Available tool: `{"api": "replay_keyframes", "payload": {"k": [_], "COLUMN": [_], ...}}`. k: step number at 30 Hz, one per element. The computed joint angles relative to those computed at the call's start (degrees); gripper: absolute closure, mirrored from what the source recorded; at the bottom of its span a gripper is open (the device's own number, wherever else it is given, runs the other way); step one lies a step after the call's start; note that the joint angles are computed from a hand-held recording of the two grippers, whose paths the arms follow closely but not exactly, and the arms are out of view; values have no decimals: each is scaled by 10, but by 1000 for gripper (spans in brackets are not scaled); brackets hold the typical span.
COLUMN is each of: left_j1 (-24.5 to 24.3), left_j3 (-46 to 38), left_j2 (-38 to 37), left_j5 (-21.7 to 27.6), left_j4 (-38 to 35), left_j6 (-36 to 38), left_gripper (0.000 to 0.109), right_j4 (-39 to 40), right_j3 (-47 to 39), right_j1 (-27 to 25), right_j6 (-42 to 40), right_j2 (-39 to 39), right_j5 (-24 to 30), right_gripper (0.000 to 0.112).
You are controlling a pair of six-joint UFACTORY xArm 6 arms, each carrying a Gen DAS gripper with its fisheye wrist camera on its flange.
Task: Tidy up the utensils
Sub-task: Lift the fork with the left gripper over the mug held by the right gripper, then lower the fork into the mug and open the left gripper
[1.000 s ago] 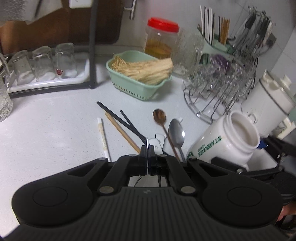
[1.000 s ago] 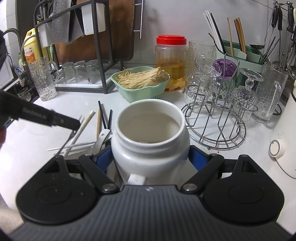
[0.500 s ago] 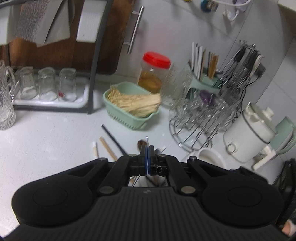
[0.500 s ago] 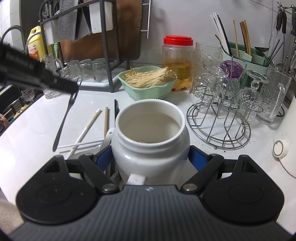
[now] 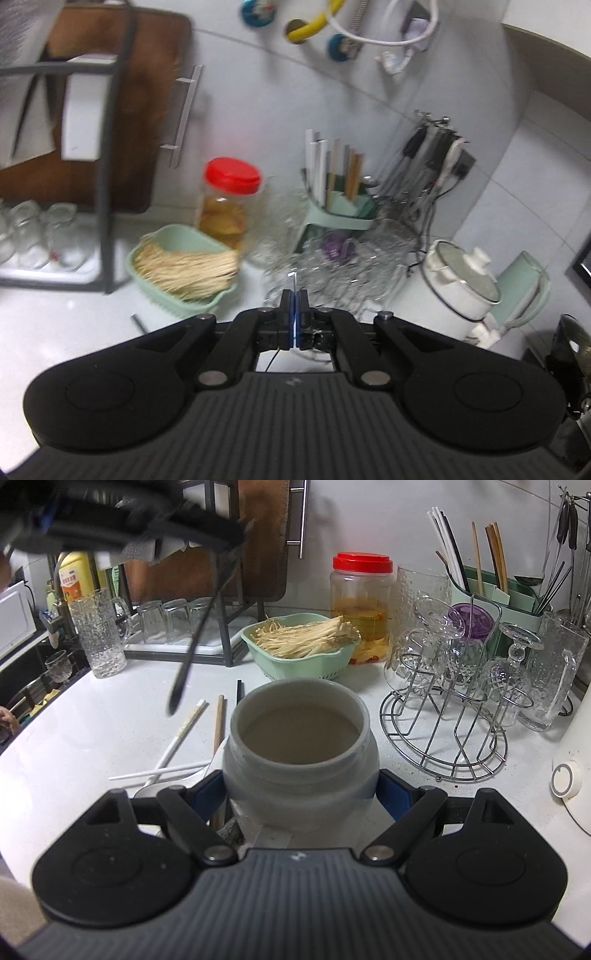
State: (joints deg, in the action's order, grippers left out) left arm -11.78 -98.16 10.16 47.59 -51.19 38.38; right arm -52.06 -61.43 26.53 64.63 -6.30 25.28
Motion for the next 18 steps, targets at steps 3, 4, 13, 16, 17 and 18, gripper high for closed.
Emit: {"api": "replay_keyframes", "payload": {"k": [3,4,13,16,17,18], "left_j1": [-9,-12,-26,-30,-31,-32], "left_j3": [-16,-21,-64,-69,-69,-69], "left_j2": [8,10,45,50,51,51], "left_j5": [5,8,37,43,45,46], "left_j4": [-14,-15,-28,-21,-20,-18], "left_j6": [9,10,2,1,1,2], "left_gripper": [108,108,108,108,108,108], "right_j4": [0,-1,-4,-5,-6,-8], "right_j3": [1,0,-1,-1,-1,-1], "right_j1": [-1,-1,-1,-3,-3,-3], "right_j6": [2,2,6,5,7,8], "right_j2": [0,0,2,3,3,3], "right_j5": [-2,-2,-3,-6,-7,-8], "right_gripper": [23,23,23,23,23,23]}}
